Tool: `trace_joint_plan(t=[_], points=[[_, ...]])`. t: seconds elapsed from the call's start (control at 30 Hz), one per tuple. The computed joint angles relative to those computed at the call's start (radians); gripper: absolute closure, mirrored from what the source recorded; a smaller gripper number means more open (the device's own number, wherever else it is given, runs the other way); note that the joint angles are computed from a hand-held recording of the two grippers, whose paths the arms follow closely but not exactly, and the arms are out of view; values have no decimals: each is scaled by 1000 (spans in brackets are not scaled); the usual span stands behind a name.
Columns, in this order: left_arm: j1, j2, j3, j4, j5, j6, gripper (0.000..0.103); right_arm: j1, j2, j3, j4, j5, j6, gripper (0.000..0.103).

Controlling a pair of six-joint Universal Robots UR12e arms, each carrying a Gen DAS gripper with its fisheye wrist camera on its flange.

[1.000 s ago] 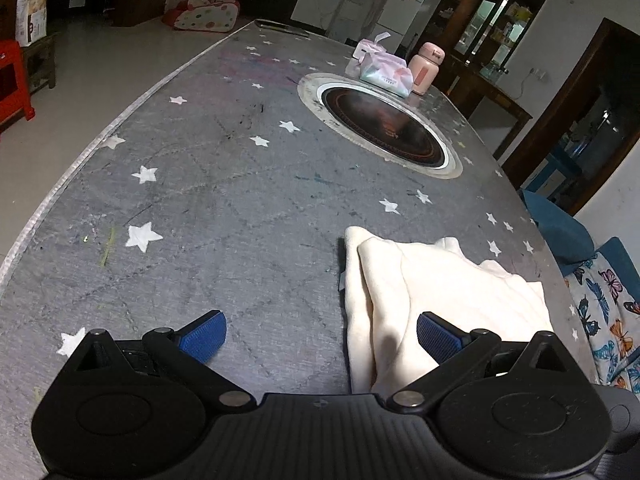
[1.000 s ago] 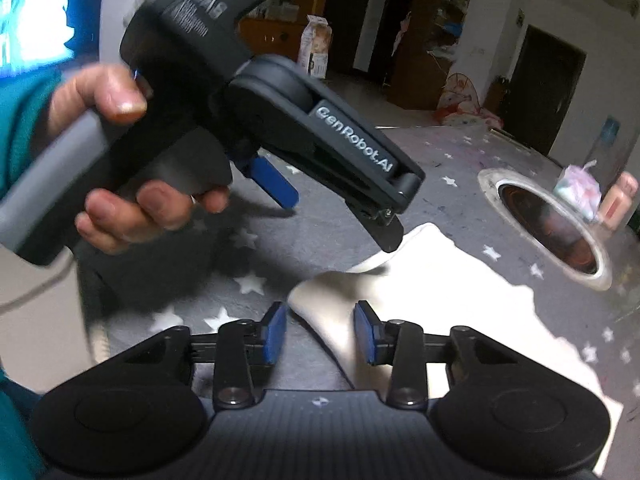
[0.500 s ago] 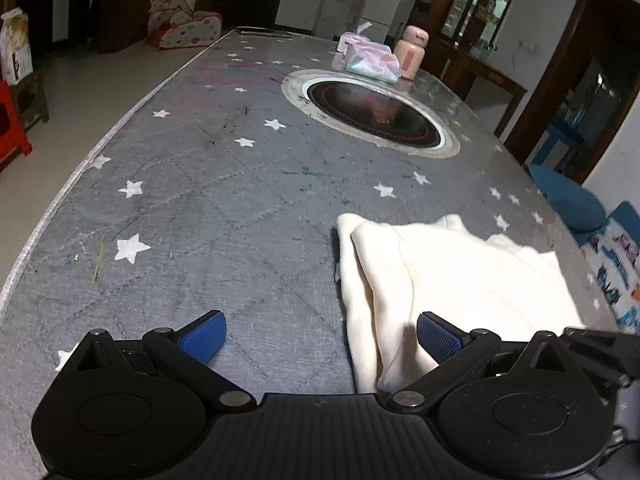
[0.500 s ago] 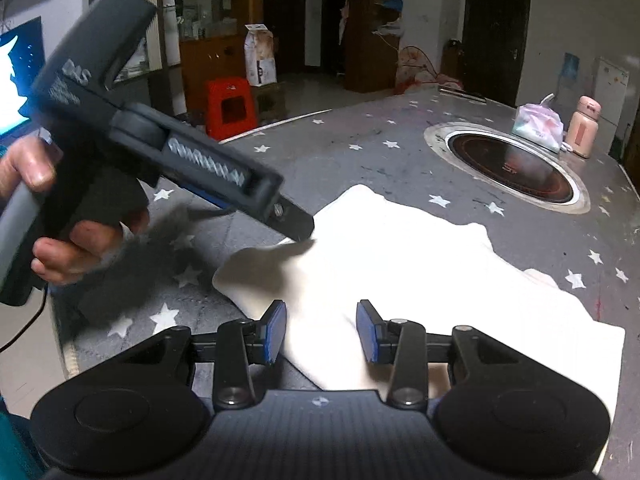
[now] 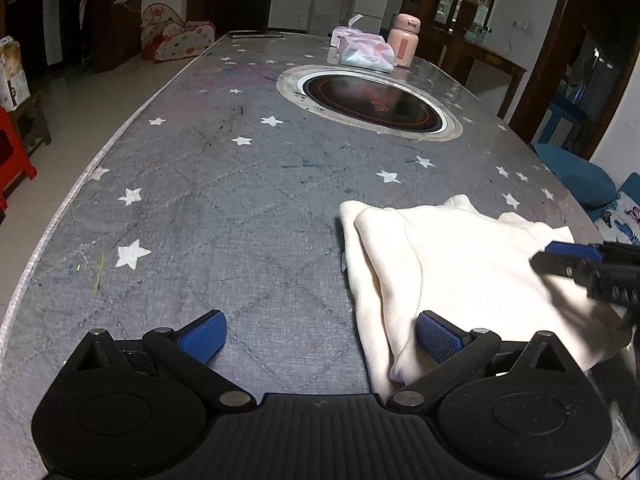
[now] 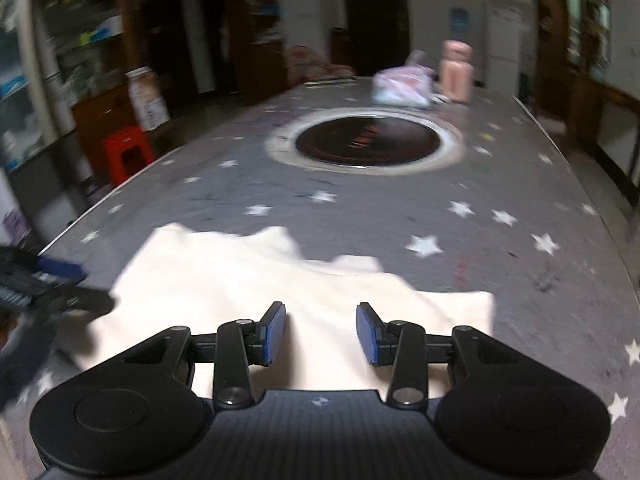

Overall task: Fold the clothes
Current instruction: 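Grasp the folded sweatshirt edge with the right gripper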

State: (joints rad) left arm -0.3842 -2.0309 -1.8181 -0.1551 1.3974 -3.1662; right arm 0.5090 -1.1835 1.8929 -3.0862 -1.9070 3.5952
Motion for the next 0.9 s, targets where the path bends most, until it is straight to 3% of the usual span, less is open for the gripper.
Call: trace_joint_plan(t=[0.3, 0.63, 0.8, 0.9], points=[[-5, -4, 3, 0, 17, 23, 0, -22, -7, 22, -28, -23, 50, 65], [-4, -3, 8, -12, 11, 12, 0, -16, 6, -7, 2, -46, 24, 66], [4, -1, 16, -27, -4, -25, 1, 14, -4, -14, -10, -39, -84, 66], [10, 1, 17, -19, -13, -45, 1, 33, -7, -23, -13, 4, -145, 58]])
